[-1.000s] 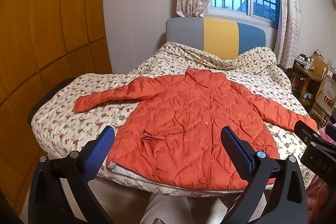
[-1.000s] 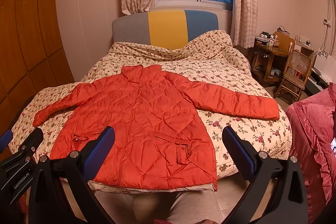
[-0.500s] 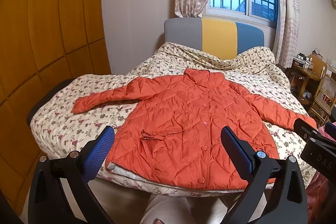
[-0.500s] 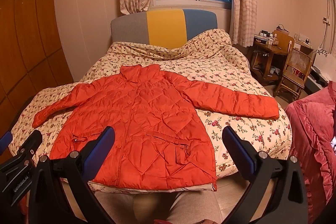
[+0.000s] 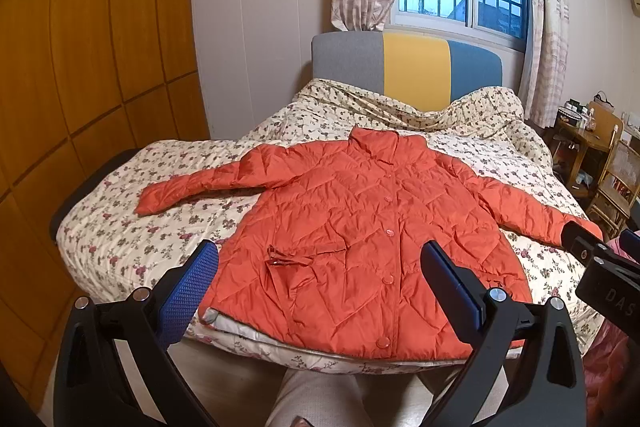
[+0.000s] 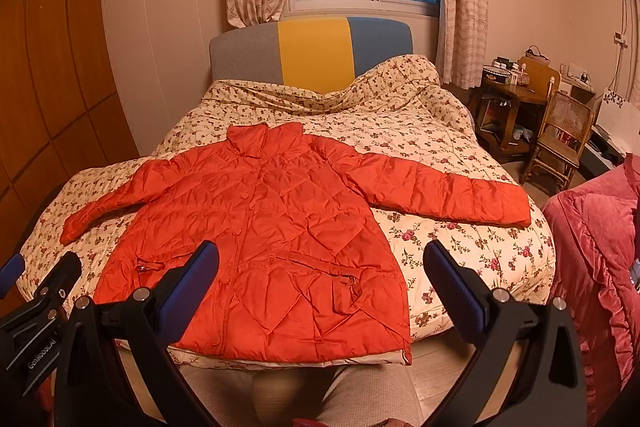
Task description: Fold large clothes
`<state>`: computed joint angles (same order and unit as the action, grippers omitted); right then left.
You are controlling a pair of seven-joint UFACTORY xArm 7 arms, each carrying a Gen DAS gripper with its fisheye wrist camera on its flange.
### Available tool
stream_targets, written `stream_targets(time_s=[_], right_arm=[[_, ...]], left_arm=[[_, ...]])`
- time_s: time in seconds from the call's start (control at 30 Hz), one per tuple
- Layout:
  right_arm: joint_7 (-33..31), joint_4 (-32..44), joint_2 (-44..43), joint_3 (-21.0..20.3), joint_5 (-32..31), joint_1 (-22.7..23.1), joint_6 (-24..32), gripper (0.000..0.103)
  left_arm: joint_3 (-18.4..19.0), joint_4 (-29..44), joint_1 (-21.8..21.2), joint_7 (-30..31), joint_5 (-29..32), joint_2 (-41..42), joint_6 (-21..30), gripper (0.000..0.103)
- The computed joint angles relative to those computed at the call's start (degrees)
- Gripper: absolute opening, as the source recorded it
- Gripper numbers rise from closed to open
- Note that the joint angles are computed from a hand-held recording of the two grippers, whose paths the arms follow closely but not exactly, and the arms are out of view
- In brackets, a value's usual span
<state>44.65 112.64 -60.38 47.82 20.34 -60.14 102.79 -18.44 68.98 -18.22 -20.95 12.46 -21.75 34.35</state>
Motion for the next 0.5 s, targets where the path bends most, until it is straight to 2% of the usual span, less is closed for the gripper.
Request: stream_targets(time_s=[0.5], right_arm=[[-0.1,-0.8,-0.1,0.0,-0.3,0.5,-0.2,0.101]], left_arm=[[0.5,-1.0,-0.5,1.0,-0.9,-0.5,-0.2,0.100]])
